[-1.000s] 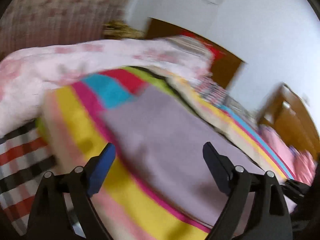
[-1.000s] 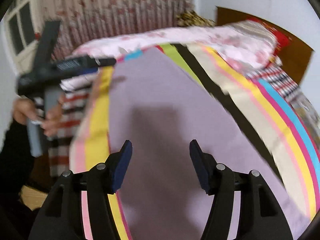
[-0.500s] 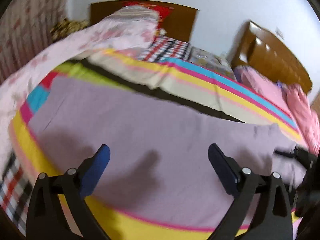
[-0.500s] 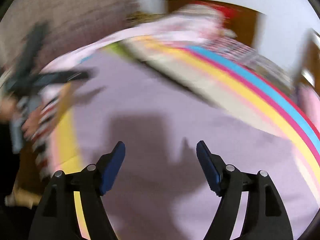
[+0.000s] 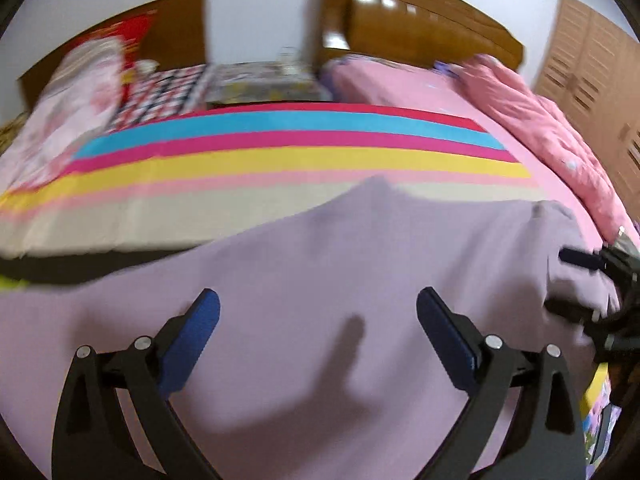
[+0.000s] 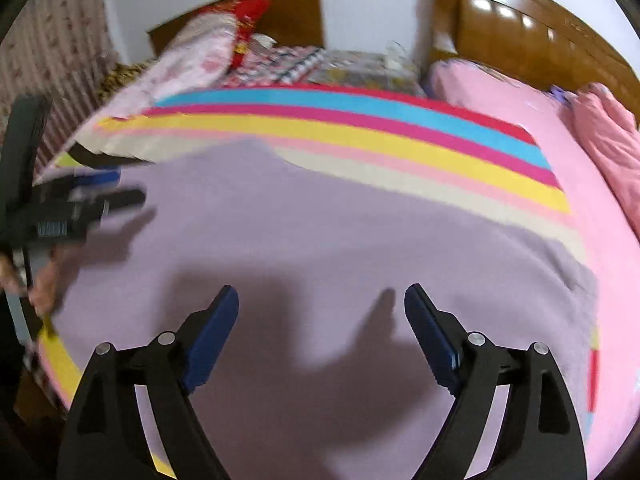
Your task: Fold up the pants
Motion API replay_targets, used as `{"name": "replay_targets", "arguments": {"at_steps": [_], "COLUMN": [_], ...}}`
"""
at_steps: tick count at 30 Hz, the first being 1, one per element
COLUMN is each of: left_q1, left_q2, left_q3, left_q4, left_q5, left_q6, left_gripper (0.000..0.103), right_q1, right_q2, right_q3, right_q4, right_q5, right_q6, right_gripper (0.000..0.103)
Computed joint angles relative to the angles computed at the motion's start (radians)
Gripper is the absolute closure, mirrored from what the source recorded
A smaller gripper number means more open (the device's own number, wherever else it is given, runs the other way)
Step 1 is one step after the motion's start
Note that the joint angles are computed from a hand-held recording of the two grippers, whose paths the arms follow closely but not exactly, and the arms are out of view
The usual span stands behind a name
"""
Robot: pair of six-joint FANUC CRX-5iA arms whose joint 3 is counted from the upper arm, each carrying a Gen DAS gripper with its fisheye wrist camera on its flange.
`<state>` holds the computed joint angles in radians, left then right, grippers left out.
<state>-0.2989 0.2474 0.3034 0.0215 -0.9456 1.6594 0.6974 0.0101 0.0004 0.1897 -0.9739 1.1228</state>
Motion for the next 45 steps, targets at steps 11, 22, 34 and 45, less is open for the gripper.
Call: {"name": "replay_targets", "arguments": {"at_steps": [11,22,34,45], "left_q1": [-0.083,-0.085,-0.069,-0.119], "left_q2": [0.310,0.326,0.330,0.244], "left_q3": [0.410,0.450,0.448,0.346], "left_q4": [-0.167,-0.194,-0.158,-0.087], "left_q5": [-0.200,-0.223,-0.219,-0.095], "left_q6": [0.092,0.096,0.089,0.075], "left_gripper": [0.001,0.001,0.001,0.002], "right_q1": [-0.126,-0.068,-0.169,-0.107], "right_q2": [-0.221,-0.261,0.015,-0.253], "right_q3": [-0.202,-0.218,0.015,-0.176], "right_q4": [-0.197,-0.065,-0.107,-0.145], "right_q5": [-0.019,0.069,-0.048,0.074], "right_q6": [0.269,0.054,0.125,-0.008], "right_gripper": [0.019,0.016,0.015,0.015]}}
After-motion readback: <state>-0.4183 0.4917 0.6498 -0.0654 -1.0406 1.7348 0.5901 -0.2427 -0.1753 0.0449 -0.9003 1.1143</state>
